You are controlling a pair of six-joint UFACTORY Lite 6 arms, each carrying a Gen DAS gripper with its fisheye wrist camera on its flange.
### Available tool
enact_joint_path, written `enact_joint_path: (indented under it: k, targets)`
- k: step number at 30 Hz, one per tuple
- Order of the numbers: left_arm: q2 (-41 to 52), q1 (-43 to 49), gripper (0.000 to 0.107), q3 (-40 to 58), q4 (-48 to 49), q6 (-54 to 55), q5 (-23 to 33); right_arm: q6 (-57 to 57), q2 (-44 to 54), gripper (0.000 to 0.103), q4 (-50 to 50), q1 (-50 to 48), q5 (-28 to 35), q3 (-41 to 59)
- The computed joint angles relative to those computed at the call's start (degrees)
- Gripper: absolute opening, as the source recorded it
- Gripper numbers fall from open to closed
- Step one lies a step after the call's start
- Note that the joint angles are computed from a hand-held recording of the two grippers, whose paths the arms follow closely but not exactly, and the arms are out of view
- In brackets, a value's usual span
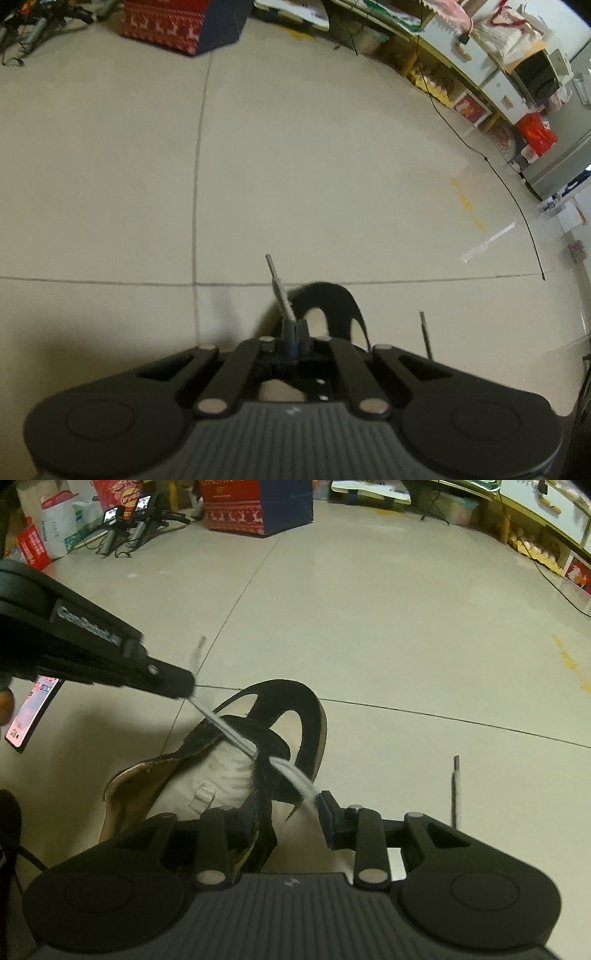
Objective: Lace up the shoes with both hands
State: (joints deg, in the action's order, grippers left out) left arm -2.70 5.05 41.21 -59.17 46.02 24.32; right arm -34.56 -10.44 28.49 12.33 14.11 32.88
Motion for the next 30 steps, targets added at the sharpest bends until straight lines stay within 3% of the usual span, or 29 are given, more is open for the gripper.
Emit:
enact_joint_path:
  k: [9,12,18,22,25,27,30]
  targets:
    - [1.44,9.48,0.0,1.21,3.24,1.46,0.09,-0.37,-0.62,0.034,-0.32,0.29,-0.37,-0.41]
    - [0.86,11.05,0.0,0.82,7.19,-1.29,-3.95,4.15,-0.79,0.034,-4.54,0.54,-0.27,-0.28]
    - [8.19,22.09,0.0,7.28,6.57,0.24,2.03,-2.11,0.03,0.034,2.07,-1.99,0.74,-0.22]
    - [11.15,23.0,0.003,8.91,6.74,1.38,7.93,-5.22,0.27,0.037,6.13,-2.78,2.45,0.48]
    - [11.7,21.37,0.019,8.74,5.21,2.94,11.44,-2.42,-0.09,0.037,4.26,-1.2,2.69,0.96]
    - [12.66,20.07,0.041,9.07,2.51,5.51,14.36,0.77,-0.19,0.037,1.07,0.17,2.18,1.24]
    - [14.6,17.01,0.05,9.9,-0.45,6.45,17.3,2.48,0.78,0.037,-0.76,1.05,1.7,2.02]
